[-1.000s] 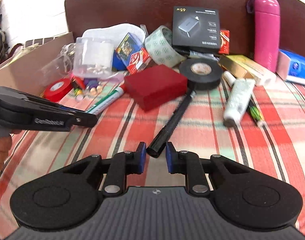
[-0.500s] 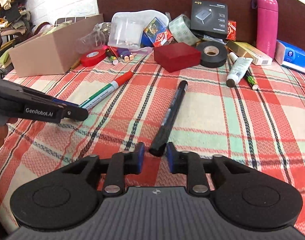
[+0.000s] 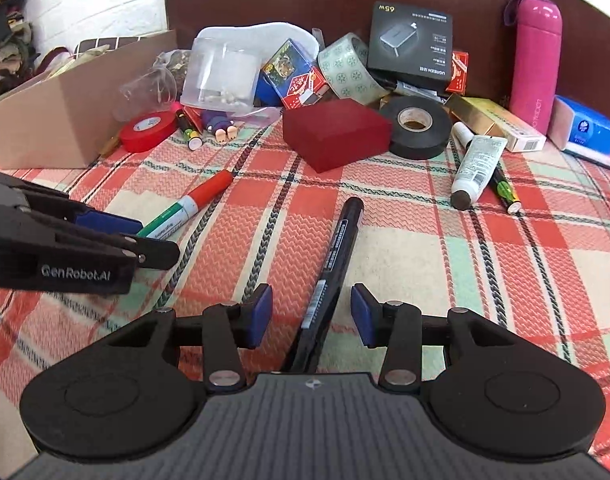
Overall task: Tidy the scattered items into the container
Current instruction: 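Grasp the green marker with the left tool while the right tool grasps the black marker, then carry both markers in the two tools over the cardboard box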
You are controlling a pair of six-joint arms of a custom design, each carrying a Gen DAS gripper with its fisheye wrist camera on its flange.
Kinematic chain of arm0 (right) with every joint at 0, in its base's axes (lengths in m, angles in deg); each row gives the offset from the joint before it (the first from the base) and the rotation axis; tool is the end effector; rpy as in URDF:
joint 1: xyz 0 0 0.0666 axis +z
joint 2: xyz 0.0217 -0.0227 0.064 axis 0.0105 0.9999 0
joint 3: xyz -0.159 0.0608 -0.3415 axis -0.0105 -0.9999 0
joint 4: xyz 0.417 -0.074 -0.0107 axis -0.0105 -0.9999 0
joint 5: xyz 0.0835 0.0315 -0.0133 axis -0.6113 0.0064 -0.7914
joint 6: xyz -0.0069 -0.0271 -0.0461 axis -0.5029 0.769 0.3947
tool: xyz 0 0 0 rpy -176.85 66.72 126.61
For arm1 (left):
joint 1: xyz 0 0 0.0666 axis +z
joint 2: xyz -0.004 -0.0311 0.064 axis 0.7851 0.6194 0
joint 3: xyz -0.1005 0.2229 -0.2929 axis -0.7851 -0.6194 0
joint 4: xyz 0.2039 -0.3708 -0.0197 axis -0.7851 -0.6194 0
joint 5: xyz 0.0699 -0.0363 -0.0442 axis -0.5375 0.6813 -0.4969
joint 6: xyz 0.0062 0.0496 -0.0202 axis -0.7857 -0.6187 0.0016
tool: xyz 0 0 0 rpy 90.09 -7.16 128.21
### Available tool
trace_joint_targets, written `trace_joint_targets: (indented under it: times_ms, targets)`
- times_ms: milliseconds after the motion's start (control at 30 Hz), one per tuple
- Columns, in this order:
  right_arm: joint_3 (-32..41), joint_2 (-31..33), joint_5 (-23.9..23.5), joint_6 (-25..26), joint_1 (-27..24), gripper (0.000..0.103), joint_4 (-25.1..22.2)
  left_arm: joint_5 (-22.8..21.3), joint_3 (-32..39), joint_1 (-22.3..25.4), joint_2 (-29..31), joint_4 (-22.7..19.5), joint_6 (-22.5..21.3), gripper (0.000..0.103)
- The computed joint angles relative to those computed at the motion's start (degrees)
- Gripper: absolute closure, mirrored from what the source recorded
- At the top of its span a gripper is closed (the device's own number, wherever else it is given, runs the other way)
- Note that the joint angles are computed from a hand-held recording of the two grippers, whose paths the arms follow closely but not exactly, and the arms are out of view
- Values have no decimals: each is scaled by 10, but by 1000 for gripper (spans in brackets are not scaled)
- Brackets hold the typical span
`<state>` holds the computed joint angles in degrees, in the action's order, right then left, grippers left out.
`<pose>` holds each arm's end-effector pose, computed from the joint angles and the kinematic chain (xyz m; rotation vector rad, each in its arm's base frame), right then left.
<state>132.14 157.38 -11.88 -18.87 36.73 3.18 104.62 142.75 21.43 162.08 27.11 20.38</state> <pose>0.3868 0.2545 0.2312 0.4546 2.2819 -0.1707 0.5227 -0.3164 0.2395 1.0904 2.2402 -0.4204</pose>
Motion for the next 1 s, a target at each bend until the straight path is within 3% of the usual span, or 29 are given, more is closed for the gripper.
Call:
trace_joint_targets:
  times_ms: [133, 200, 267, 433, 500, 567, 633, 900, 1000]
  targets:
    - [6, 3, -12, 13, -3, 61, 2, 7, 9, 2, 3, -17, 0, 92]
    - [6, 2, -23, 22, -3, 79, 9, 11, 11, 3, 2, -25, 1, 92]
    - [7, 2, -32, 31, -2, 85, 16, 11, 7, 3, -1, -24, -1, 92]
    - [12, 5, -39, 38, -2, 85, 16, 16, -2, 3, -4, -13, 1, 75]
    - [14, 6, -39, 38, -1, 85, 14, 18, -2, 3, -4, -12, 4, 75]
    - [15, 7, -40, 39, -2, 85, 14, 18, -3, 4, -4, -11, 6, 76]
    - [15, 7, -43, 37, -3, 86, 15, 13, -5, 3, -6, -11, 7, 92]
    - [6, -5, -117, 29, 0, 87, 72, 65, -25, 24, -27, -27, 27, 92]
    - [20, 4, -123, 37, 8, 87, 75, 77, -37, 36, -40, -28, 40, 92]
